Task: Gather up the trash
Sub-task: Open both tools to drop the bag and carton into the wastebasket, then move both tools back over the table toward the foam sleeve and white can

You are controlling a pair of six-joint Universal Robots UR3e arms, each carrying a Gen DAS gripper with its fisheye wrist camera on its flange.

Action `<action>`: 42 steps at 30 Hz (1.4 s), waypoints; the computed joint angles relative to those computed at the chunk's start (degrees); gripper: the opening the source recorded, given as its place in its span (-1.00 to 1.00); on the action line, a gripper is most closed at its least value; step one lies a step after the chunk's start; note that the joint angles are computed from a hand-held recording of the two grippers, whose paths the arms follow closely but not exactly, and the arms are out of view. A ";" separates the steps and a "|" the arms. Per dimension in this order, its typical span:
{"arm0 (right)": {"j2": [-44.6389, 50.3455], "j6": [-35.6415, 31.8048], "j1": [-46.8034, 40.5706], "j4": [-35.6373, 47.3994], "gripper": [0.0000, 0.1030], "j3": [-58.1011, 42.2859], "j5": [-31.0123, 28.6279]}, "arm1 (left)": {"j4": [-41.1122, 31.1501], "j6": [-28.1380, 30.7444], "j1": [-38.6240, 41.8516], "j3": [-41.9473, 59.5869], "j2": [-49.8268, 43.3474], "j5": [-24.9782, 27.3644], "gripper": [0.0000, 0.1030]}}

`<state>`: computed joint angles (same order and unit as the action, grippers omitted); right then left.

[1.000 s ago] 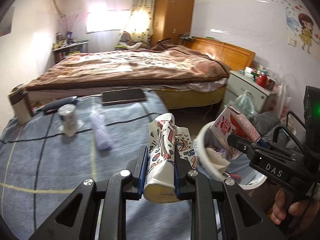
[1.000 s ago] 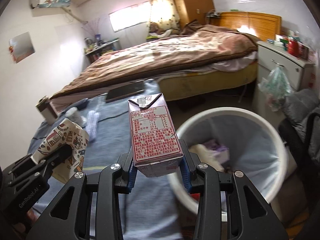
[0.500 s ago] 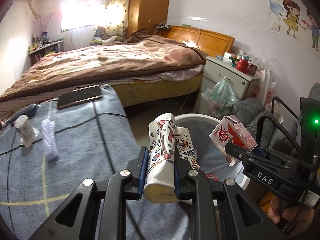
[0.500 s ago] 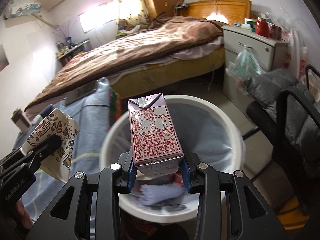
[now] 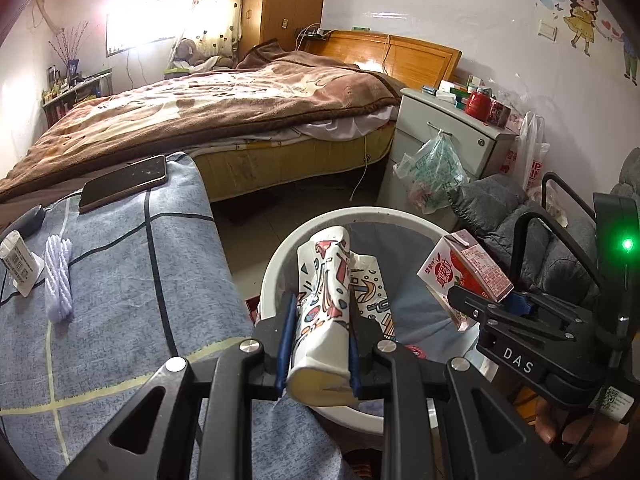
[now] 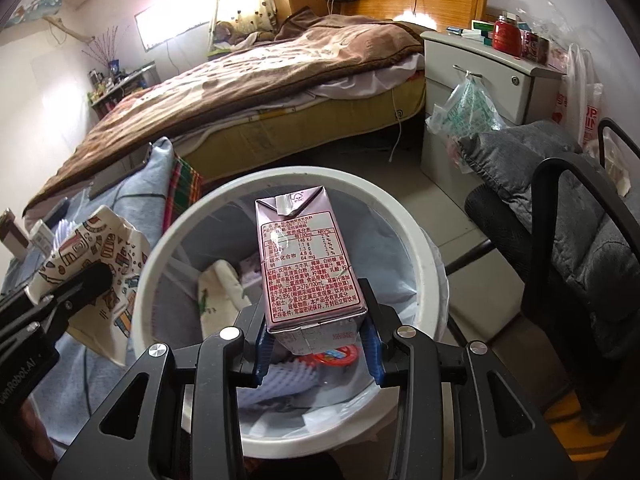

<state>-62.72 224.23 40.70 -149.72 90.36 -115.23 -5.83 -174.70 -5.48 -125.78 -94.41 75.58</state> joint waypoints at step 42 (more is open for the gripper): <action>7.89 -1.09 6.50 1.19 0.14 -14.37 -3.41 | -8.63 9.54 25.29 -17.65 27.54 -12.29 0.06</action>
